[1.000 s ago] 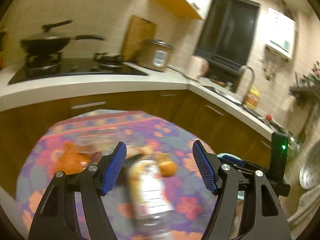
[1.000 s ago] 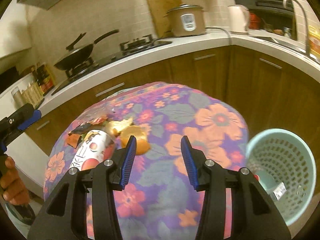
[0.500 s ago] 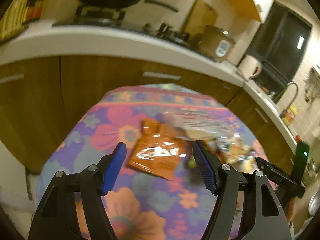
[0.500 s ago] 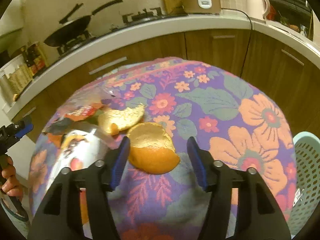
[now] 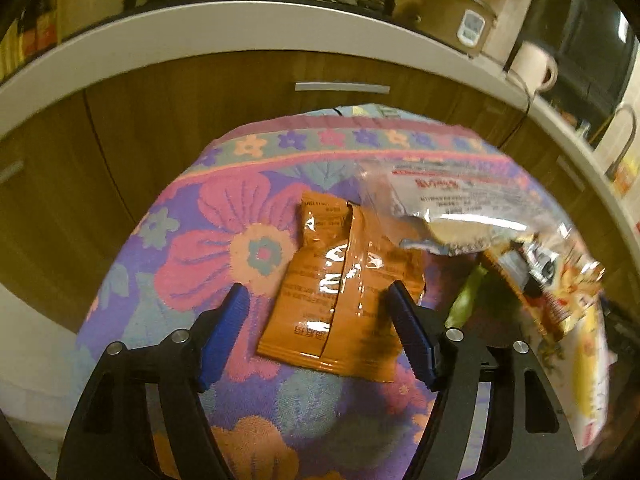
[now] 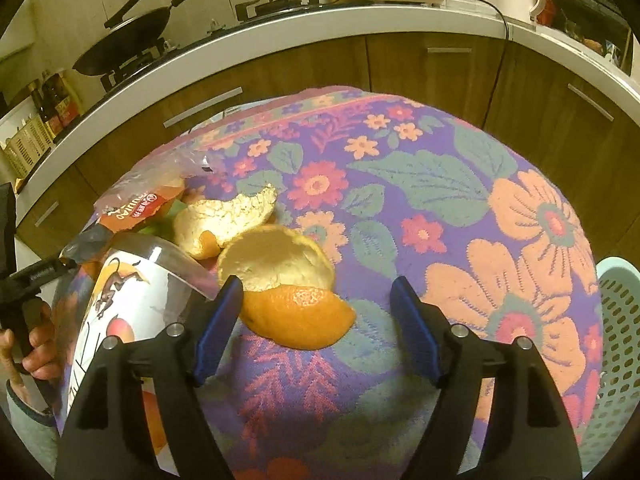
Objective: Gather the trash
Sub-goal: 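Grasp the orange snack wrapper with the left tool while the right tool grasps orange peel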
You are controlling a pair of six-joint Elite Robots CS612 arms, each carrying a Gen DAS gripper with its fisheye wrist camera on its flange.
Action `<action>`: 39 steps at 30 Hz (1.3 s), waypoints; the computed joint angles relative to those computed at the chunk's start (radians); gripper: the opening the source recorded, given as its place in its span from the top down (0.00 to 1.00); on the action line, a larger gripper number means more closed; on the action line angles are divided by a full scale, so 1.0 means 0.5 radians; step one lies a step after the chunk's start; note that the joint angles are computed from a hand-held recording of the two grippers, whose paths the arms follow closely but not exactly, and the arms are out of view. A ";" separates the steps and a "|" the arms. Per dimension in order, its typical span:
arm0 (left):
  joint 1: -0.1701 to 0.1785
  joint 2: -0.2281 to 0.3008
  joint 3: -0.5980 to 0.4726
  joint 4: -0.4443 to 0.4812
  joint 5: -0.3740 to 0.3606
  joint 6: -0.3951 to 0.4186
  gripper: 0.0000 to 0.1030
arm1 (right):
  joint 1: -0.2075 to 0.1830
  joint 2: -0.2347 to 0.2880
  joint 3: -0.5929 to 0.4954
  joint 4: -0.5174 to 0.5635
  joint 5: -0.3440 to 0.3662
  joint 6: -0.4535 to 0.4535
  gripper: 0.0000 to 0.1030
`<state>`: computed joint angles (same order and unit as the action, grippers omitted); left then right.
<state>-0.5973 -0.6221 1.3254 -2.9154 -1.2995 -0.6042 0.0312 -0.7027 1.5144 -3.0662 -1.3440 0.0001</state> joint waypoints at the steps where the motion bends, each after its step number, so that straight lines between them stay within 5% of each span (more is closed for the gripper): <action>1: -0.006 0.000 -0.006 0.027 0.032 0.005 0.36 | -0.002 0.003 -0.007 0.013 0.006 0.003 0.30; 3: -0.013 0.000 -0.003 0.019 0.048 0.035 0.46 | -0.001 0.004 -0.011 0.021 0.007 -0.002 0.30; 9: -0.010 -0.003 0.012 -0.017 0.037 0.041 0.51 | -0.002 -0.021 0.053 -0.150 -0.011 -0.003 0.31; 13: -0.017 -0.003 0.020 -0.049 0.032 0.095 0.57 | 0.015 -0.077 0.146 -0.161 -0.043 -0.187 0.32; 25: -0.019 0.001 0.023 -0.096 0.009 0.133 0.62 | 0.069 -0.017 -0.019 0.112 -0.138 -0.259 0.58; 30: -0.031 -0.016 0.062 -0.161 0.033 0.129 0.65 | 0.063 -0.028 0.019 0.031 -0.181 -0.216 0.88; 39: -0.055 -0.133 0.344 -0.517 -0.070 -0.009 0.66 | -0.028 -0.157 0.231 -0.291 0.007 -0.073 0.90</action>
<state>-0.6247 -0.6887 1.4974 -3.1737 -1.3343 -0.6085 0.0172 -0.7811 1.6298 -3.2119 -1.3404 -0.0365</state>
